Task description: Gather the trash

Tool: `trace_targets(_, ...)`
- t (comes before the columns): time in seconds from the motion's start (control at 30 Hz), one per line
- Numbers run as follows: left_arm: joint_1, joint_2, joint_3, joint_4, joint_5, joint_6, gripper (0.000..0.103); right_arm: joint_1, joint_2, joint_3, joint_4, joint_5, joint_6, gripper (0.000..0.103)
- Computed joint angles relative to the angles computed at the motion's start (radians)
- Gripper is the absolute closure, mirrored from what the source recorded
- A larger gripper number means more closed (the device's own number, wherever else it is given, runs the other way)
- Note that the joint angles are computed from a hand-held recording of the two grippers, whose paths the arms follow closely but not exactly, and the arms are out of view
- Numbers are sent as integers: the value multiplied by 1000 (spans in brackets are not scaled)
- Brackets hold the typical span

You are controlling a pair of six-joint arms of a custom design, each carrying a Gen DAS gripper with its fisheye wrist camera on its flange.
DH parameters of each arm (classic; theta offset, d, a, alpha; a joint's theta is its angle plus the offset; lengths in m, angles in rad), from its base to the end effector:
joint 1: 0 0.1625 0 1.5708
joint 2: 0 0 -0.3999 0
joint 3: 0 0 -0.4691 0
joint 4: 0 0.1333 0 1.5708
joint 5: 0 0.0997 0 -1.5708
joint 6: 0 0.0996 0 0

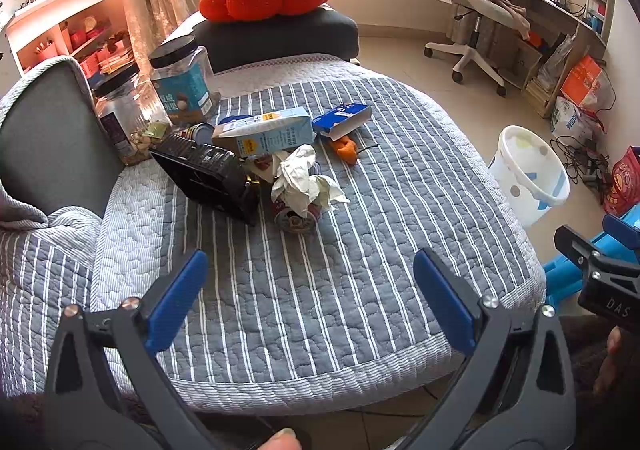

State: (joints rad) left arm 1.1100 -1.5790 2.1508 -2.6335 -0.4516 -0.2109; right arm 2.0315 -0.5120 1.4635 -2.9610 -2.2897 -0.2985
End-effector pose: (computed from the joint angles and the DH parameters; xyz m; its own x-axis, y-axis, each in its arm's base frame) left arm -0.0225 -0.5466 0.3172 -0.6488 -0.3471 -0.6772 0.2621 0.7335 -0.6271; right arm 0.3910 -0.6354 -0.0491 -0.6448 -0.3188 0.6948 -0.6195 0.7504 -0.2306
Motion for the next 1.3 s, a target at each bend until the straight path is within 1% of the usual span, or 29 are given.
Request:
trace_targets(0.4,0,-1,0,-2,2,2,1,2,0,2,-2,-4,-2,0)
trace_targets(0.57,0,-8,8,-11,3,1,1,-4,-4,15,-23,-6,-11,0)
trace_targets(0.77,8,-11,1,1,11,-3,1,-4,-6,8,12,-7,10,0)
trace_targets(0.83,20,-13,-12,4,-3,6,1,-5,-8,-5,59,1,29,0)
trace_targets(0.9,43,-16,-47,81,-26,-19,1,-2,-5,-32,122,14,47,0)
trace_targets(0.97,75,-18,-94,163,-70,-56,1,4,6,-72,190,13,39,0)
trace_targets(1.0,89,-16,-121,212,-76,-83,1,7,11,-92,216,17,33,0)
trace_targets(1.1,133,2,-196,293,-90,-135,1,11,38,-166,301,46,45,0)
trace_targets(1.17,167,16,-244,318,-114,-164,1,12,66,-230,373,69,52,0)
trace_targets(1.23,201,30,-287,329,-153,-198,2,13,102,-297,439,80,46,0)
trace_targets(1.3,235,47,-320,309,-214,-200,3,12,142,-361,483,84,28,0)
